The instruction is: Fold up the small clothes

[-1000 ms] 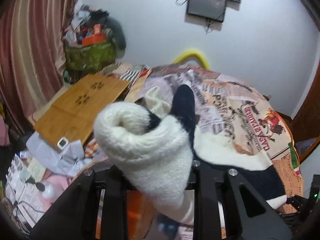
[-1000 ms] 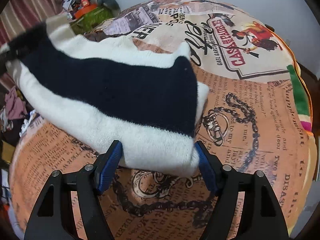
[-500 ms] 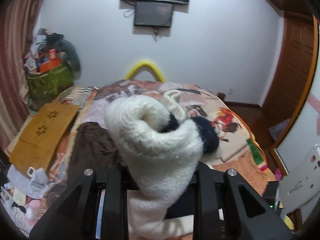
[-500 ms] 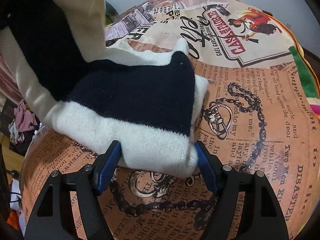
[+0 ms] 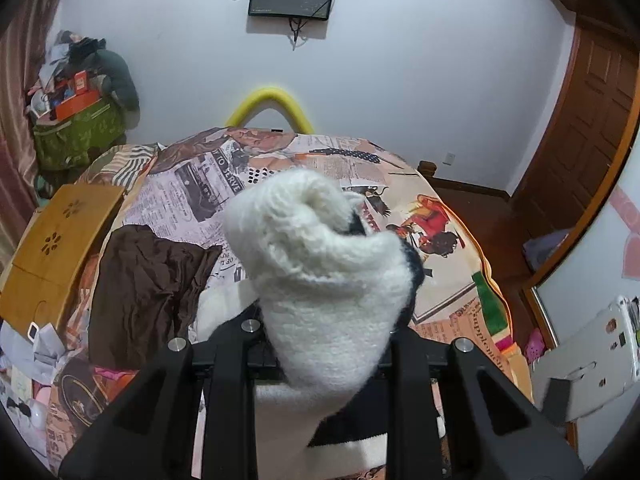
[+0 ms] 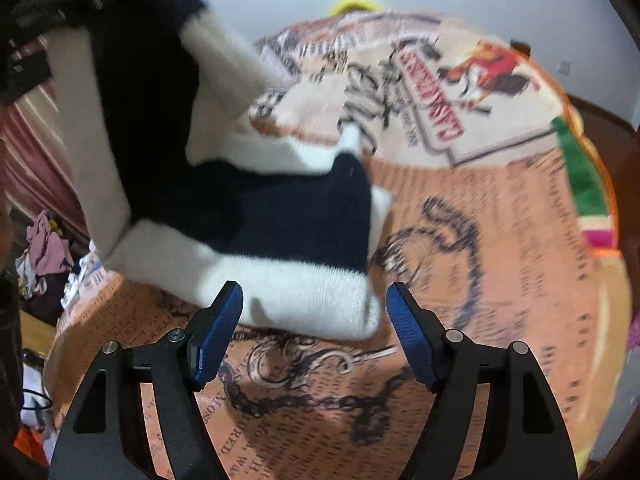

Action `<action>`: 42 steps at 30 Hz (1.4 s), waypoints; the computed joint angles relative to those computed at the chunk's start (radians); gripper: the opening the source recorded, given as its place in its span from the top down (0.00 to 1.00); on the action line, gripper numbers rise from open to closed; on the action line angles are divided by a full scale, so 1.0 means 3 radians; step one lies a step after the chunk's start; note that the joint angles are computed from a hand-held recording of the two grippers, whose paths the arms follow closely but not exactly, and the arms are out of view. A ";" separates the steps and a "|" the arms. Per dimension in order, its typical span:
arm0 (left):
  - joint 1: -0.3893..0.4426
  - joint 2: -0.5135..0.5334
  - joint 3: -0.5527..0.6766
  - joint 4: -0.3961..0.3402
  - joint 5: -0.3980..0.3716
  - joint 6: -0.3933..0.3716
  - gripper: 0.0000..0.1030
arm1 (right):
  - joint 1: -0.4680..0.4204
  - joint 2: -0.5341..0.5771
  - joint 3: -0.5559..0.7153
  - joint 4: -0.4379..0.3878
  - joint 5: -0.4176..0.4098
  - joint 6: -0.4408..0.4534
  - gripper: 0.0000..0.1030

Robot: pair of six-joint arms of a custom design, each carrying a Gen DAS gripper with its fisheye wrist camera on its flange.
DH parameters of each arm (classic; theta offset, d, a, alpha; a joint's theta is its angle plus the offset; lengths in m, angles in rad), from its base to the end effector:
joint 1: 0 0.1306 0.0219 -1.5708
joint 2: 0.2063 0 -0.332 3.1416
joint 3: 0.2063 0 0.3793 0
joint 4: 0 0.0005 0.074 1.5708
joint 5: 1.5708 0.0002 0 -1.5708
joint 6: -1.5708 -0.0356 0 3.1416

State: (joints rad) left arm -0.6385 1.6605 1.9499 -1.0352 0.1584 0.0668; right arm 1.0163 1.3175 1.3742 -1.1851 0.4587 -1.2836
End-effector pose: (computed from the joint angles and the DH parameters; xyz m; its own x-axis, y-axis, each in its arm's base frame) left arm 0.4479 -0.3400 0.4822 -0.5892 0.3552 -0.7258 0.6437 0.7492 -0.1558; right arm 0.2403 0.3571 0.3879 -0.7701 0.3897 -0.5050 0.2687 0.9162 0.2972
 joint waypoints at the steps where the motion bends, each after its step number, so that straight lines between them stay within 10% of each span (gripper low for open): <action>1: -0.0021 0.0017 0.0009 -0.0009 -0.0001 -0.0001 0.77 | -0.0001 -0.0029 0.0007 -0.0026 0.0044 -0.0002 0.30; 14: -0.0200 0.0025 -0.0114 -0.0147 0.0043 -0.0321 0.77 | -0.0671 0.0050 0.0224 0.0351 -0.0357 0.0870 0.31; 23: -0.0194 0.0069 -0.0117 -0.0356 0.0343 -0.0383 0.77 | -0.0819 0.0052 0.0277 0.0208 0.0161 0.0881 0.31; 32: -0.0474 0.0269 -0.0319 -0.0559 0.0139 -0.0513 0.74 | -0.0739 -0.0162 -0.0156 -0.0089 -0.0066 0.0571 0.31; 38: -0.0626 0.0104 -0.0666 -0.0402 -0.0115 -0.0659 0.63 | -0.0616 -0.0318 -0.0337 -0.0317 -0.0055 0.0351 0.31; 42: -0.0561 0.0153 -0.0550 -0.0595 0.0159 -0.0595 0.35 | -0.0494 -0.0393 -0.0360 -0.0471 0.0000 0.0204 0.31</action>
